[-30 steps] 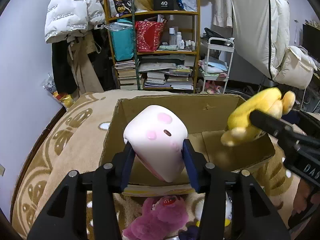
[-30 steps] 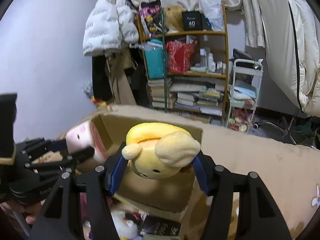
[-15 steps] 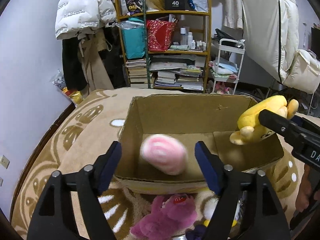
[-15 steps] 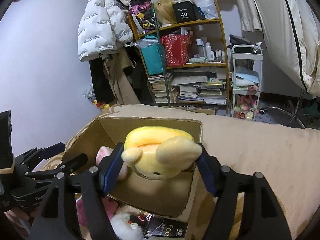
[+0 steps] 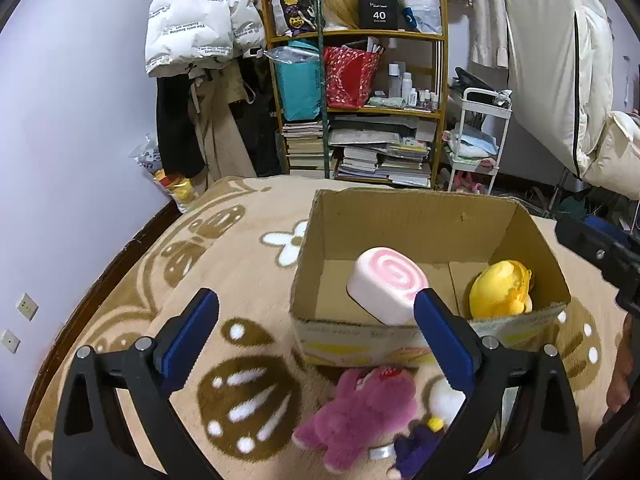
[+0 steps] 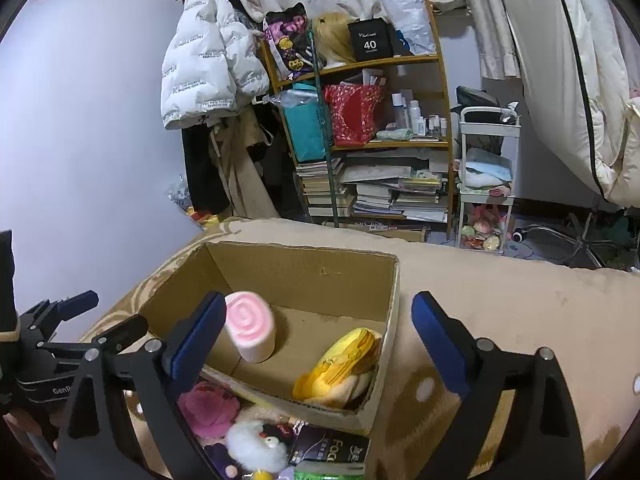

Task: Organize soft objects
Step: 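Grasp the dark-blue-haired doll with the left tool while the right tool grasps the green tissue pack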

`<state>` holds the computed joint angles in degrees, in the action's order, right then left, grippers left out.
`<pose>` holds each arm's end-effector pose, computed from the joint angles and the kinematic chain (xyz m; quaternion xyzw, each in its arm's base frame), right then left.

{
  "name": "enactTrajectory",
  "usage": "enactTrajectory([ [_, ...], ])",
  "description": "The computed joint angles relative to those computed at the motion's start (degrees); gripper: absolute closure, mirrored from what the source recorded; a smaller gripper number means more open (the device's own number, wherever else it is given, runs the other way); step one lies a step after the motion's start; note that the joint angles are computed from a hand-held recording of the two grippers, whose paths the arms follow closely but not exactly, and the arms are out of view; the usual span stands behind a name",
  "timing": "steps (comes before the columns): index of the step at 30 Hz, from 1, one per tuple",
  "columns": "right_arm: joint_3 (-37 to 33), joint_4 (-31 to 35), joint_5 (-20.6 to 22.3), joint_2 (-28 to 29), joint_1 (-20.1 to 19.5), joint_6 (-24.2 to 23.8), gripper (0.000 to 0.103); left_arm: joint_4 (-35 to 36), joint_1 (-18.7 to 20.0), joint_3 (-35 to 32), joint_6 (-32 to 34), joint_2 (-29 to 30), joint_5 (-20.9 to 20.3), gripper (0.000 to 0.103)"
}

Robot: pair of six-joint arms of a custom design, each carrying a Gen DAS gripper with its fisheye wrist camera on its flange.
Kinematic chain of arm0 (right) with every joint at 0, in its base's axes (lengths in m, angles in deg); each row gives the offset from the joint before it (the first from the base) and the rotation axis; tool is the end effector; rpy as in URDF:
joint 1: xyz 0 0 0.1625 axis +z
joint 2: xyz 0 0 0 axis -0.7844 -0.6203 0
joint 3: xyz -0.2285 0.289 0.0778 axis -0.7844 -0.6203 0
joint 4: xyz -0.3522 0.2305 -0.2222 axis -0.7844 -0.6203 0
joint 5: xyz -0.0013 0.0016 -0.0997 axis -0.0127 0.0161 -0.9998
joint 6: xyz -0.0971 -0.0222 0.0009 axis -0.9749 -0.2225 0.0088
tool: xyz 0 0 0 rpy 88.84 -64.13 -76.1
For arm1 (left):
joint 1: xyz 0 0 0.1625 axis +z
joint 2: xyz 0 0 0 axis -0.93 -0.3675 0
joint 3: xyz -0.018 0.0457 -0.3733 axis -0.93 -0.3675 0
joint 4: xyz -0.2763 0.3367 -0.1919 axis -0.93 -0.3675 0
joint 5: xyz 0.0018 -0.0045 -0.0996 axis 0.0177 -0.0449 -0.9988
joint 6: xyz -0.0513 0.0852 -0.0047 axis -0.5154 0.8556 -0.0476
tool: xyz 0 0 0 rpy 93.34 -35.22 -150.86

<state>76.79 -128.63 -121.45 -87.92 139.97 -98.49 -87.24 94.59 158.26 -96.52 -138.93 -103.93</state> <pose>0.1078 -0.5134 0.4075 0.2240 -0.8736 0.3954 0.1739 -0.4484 -0.4703 0.0800 0.1333 0.8140 -0.3944 0.4051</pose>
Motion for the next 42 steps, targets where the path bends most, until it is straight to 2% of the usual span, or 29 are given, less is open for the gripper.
enactTrajectory([
  [9,3.04,2.82,-2.59,-4.62,0.99,0.31,0.003,10.49,-1.44,-0.52,-7.00,-1.76,-4.83,0.004],
  [17,6.32,7.36,-5.79,-9.87,1.82,0.93,0.002,12.88,-3.14,-0.12,-9.39,-2.78,-10.52,0.004],
  [22,7.25,10.28,-8.19,-11.74,2.34,2.06,0.003,11.80,-4.00,0.53,-10.05,-3.20,-14.03,0.004],
  [30,7.71,14.33,-9.02,-13.31,1.00,4.85,0.002,9.03,-3.98,0.87,-9.10,-2.28,-19.59,0.004],
  [42,5.99,17.22,-10.92,-9.76,-1.45,9.01,0.002,4.98,-1.32,-0.57,-4.59,1.25,-25.43,0.004],
])
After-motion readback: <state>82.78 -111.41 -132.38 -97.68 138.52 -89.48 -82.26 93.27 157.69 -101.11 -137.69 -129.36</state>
